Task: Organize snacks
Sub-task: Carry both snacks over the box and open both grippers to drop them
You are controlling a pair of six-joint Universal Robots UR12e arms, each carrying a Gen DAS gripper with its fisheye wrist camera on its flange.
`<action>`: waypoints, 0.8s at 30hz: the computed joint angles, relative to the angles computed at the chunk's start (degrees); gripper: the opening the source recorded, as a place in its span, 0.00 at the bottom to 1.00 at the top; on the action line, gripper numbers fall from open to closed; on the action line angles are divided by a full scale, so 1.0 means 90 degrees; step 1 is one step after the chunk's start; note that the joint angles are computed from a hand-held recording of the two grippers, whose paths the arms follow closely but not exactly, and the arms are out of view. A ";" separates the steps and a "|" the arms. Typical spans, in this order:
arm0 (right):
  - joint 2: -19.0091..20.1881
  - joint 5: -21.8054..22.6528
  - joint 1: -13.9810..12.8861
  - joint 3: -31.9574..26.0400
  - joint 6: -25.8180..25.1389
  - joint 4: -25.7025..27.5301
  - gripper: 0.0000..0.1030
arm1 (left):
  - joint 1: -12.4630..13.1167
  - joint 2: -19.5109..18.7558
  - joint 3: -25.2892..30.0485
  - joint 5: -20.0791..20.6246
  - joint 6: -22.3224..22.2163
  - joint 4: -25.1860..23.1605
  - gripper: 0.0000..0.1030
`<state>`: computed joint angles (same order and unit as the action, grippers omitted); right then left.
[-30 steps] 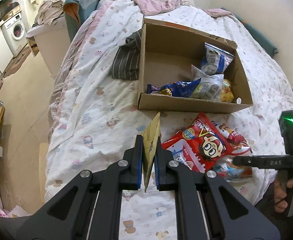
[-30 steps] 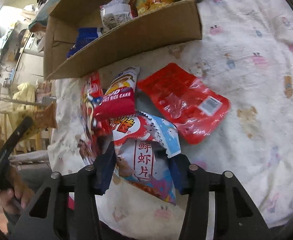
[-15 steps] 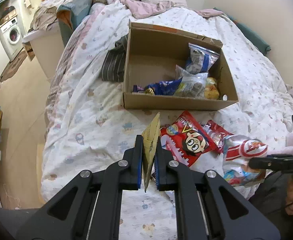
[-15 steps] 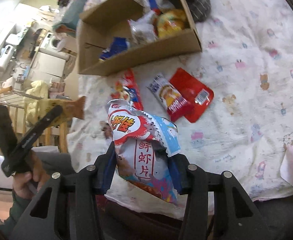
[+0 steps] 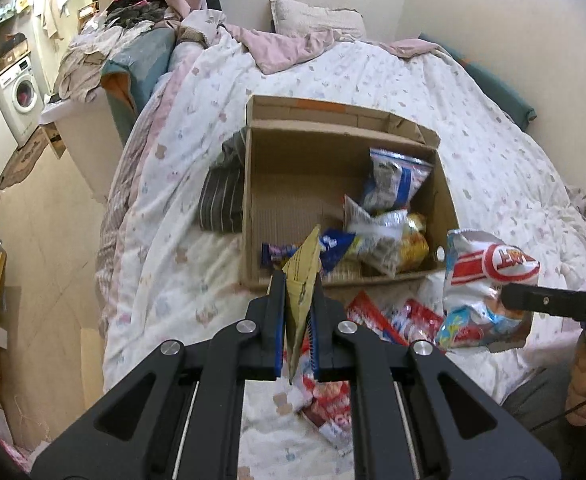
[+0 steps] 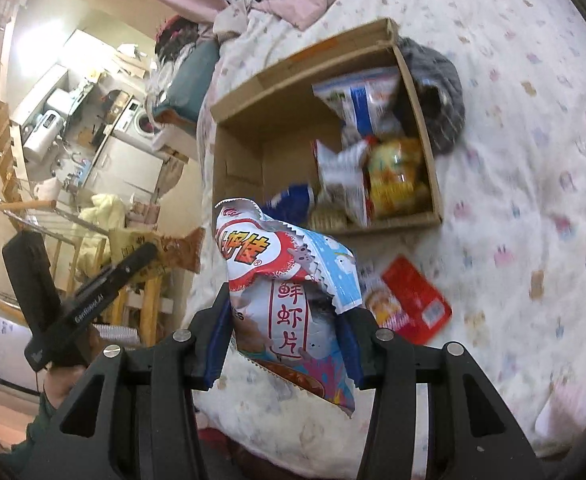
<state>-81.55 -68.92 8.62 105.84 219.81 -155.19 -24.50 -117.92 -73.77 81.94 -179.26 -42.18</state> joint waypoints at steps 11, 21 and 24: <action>0.0572 -0.0692 -0.0078 -0.0714 0.0060 -0.0267 0.48 | -0.0045 -0.0693 0.1080 0.0183 -0.0039 -0.0145 0.07; 0.1406 -0.0457 -0.0138 -0.1511 -0.0229 0.0059 0.48 | -0.0167 -0.1282 0.1671 0.0394 0.0316 -0.0578 0.07; 0.1621 -0.0201 -0.0185 -0.1607 -0.0233 -0.0031 0.48 | -0.0126 -0.1341 0.1764 0.0144 0.0187 -0.0634 0.07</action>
<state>-66.96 -70.73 6.95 91.38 217.71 -155.46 -25.63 -129.98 -57.90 83.23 -177.57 -47.89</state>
